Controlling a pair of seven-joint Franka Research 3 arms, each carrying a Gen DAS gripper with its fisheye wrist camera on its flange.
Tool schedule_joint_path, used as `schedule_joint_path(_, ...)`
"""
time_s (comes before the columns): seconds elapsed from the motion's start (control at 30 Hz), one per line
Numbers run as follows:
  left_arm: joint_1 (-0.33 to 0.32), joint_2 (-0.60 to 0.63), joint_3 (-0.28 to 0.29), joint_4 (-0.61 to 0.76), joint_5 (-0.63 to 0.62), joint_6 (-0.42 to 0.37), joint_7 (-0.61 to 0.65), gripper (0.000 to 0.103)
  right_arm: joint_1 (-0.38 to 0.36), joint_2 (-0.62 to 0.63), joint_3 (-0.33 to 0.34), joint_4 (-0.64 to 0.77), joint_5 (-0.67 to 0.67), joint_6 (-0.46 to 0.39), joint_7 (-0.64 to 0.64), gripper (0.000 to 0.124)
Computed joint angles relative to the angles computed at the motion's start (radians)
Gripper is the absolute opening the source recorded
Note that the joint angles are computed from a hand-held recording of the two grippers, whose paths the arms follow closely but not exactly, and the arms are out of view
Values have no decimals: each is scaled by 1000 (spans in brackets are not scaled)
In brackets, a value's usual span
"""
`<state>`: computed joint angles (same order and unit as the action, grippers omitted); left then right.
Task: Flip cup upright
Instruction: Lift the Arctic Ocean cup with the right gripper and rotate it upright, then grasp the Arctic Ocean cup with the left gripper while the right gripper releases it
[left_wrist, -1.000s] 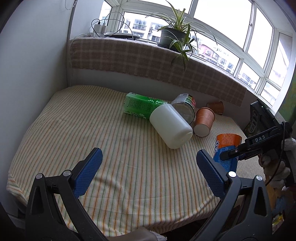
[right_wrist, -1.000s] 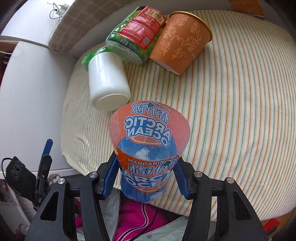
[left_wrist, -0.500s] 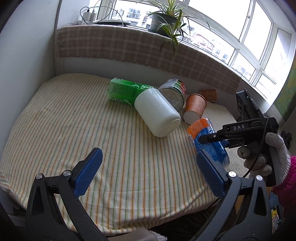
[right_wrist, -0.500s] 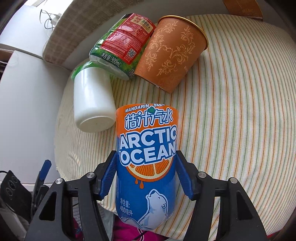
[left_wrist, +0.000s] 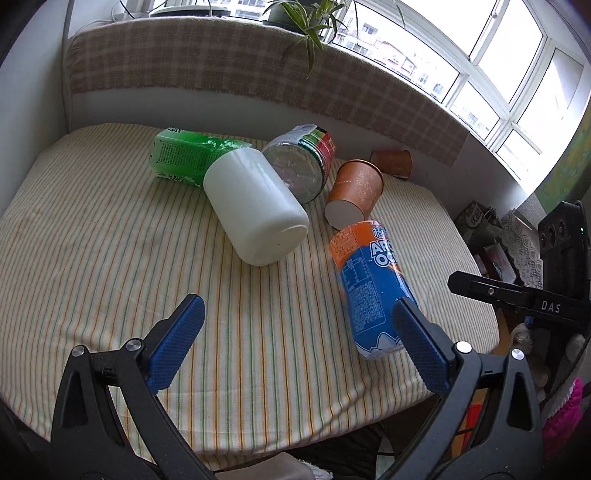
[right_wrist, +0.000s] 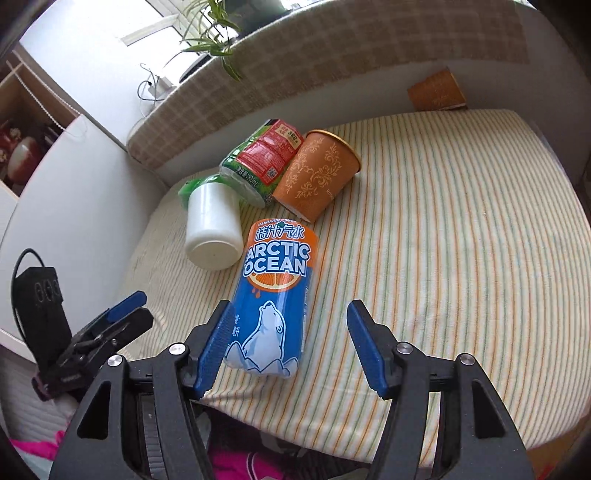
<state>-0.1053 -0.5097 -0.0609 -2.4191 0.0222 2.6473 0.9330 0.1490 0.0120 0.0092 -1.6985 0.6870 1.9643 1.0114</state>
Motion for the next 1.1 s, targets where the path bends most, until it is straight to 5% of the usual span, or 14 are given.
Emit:
schedule_joint_path(0.27, -152, 139, 138, 112, -364, -27, 199, 92, 14, -201, -18, -266, 21, 306, -80, 70)
schedule_joint_path(0.53, -116, 289, 117, 255, -593, -99, 280, 89, 5, -264, -56, -353, 10, 352, -43, 70)
schedule_joint_path(0.87, -1, 398, 18, 343, -648, -150, 289, 85, -5, -264, -73, -372, 15, 353, -18, 70)
schedule_joint_path(1.1, 30, 424, -17, 356, -688, -152, 324, 63, -3, -257, -68, -374, 12, 357, -10, 70)
